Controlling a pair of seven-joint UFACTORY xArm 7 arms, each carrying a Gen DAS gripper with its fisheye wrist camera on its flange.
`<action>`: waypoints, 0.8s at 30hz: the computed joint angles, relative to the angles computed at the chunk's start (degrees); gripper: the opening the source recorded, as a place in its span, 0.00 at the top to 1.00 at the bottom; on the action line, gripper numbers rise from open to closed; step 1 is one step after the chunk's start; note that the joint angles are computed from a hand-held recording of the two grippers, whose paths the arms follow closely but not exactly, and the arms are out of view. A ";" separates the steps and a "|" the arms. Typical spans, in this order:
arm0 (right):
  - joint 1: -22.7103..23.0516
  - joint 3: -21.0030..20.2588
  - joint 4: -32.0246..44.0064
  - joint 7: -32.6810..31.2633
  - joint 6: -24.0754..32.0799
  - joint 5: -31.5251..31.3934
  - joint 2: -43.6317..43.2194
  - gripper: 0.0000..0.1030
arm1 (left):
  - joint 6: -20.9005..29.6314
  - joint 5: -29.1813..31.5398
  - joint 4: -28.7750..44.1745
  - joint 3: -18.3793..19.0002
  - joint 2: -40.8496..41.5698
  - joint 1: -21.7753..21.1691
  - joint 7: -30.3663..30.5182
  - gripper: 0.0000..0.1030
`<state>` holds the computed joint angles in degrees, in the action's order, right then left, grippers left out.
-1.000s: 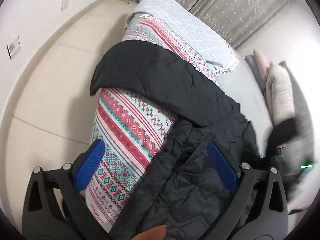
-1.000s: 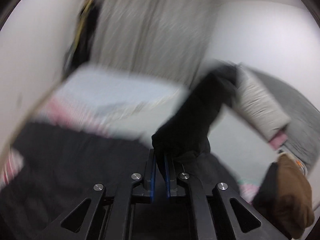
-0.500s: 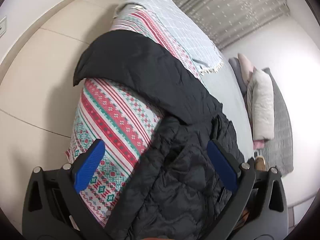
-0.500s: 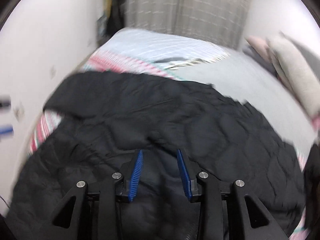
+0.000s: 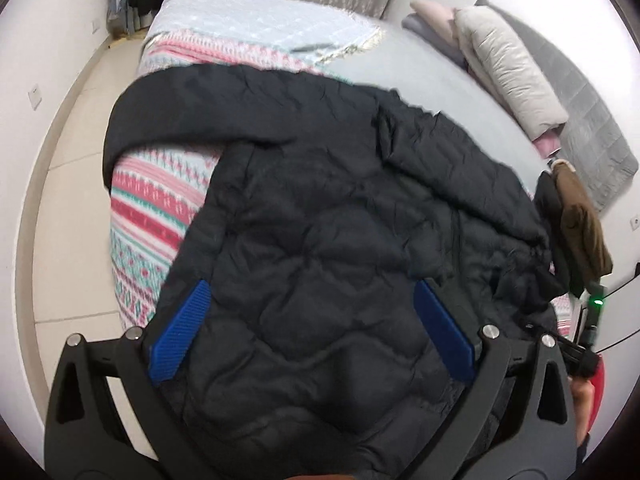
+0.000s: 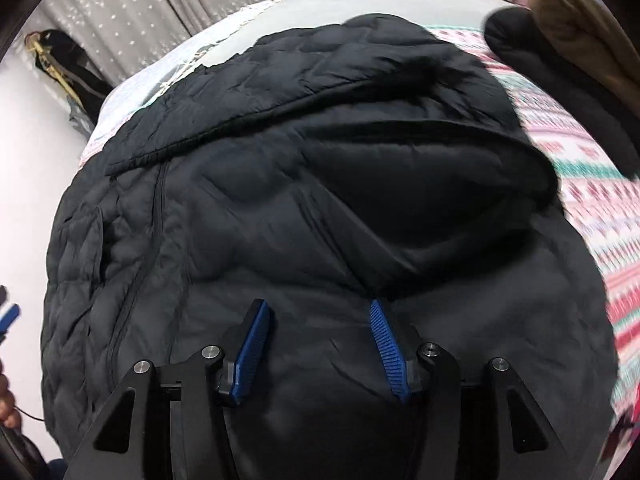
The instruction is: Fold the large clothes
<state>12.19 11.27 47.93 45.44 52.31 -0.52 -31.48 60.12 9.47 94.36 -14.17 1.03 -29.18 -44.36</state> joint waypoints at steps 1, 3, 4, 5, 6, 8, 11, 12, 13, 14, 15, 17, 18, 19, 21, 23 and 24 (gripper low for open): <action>0.03 0.26 -0.33 -0.17 1.25 -0.61 -1.28 0.48 | 0.07 0.12 -0.67 0.19 -0.47 0.16 -0.87 0.01; 0.40 1.22 -1.67 -0.33 3.34 -1.52 -3.44 0.48 | -0.96 0.14 -3.06 0.78 -2.48 1.09 -3.20 0.01; 0.65 1.68 -2.47 0.15 3.48 -1.43 -4.27 0.48 | -1.51 0.50 -4.26 0.96 -3.54 1.68 -4.43 0.01; 0.93 2.12 -3.78 0.63 3.78 -1.49 -5.87 0.48 | -1.79 0.76 -5.11 0.97 -4.29 2.22 -5.30 0.01; 0.98 2.76 -3.92 0.99 4.38 -1.88 -6.11 0.48 | -2.08 0.50 -6.12 1.03 -5.10 2.78 -6.09 0.01; 1.18 4.03 -2.55 0.66 7.15 -3.56 -5.98 0.47 | -3.02 -2.24 -7.78 1.37 -6.31 3.84 -5.87 0.01; 1.26 5.49 -0.33 1.31 9.27 -5.32 -5.56 0.47 | -3.78 -3.54 -9.20 1.22 -7.60 5.01 -5.87 0.01; 1.29 5.70 0.14 1.92 8.74 -5.50 -5.69 0.47 | -5.02 -3.50 -10.24 1.27 -8.40 5.43 -5.55 0.01; 1.57 5.85 -0.21 2.50 7.00 -5.66 -6.86 0.47 | -6.48 -3.26 -11.24 1.08 -9.09 5.73 -5.46 0.01; 1.60 6.04 -0.24 2.77 4.84 -6.15 -7.49 0.47 | -7.66 -2.62 -12.10 0.91 -9.76 6.17 -5.73 0.01; 1.32 6.76 0.11 3.02 3.13 -7.35 -8.08 0.46 | -8.47 -1.66 -12.92 0.62 -10.40 6.69 -6.79 0.01; -0.14 8.71 2.39 3.63 1.93 -9.93 -5.68 0.43 | -10.84 -2.54 -15.29 0.98 -11.82 7.62 -7.95 0.01; -0.43 9.49 3.34 3.82 1.99 -11.11 -4.85 0.42 | -11.45 -3.94 -16.15 1.36 -12.22 7.98 -8.04 0.01; -0.40 9.78 4.06 4.06 1.96 -11.55 -4.04 0.42 | -10.81 -4.93 -16.27 1.54 -12.19 8.40 -8.34 0.01; -0.19 9.84 4.86 4.81 0.31 -12.17 -2.65 0.42 | -10.09 -5.08 -16.44 1.48 -12.20 9.15 -8.76 0.01; -0.68 10.84 5.66 6.52 -0.26 -14.02 -2.75 0.42 | -8.89 -5.29 -15.88 1.63 -11.88 9.55 -7.70 0.01; -1.47 11.92 6.57 7.54 -0.42 -15.94 -2.76 0.42 | -9.30 -6.73 -16.23 2.10 -12.06 9.57 -6.75 0.01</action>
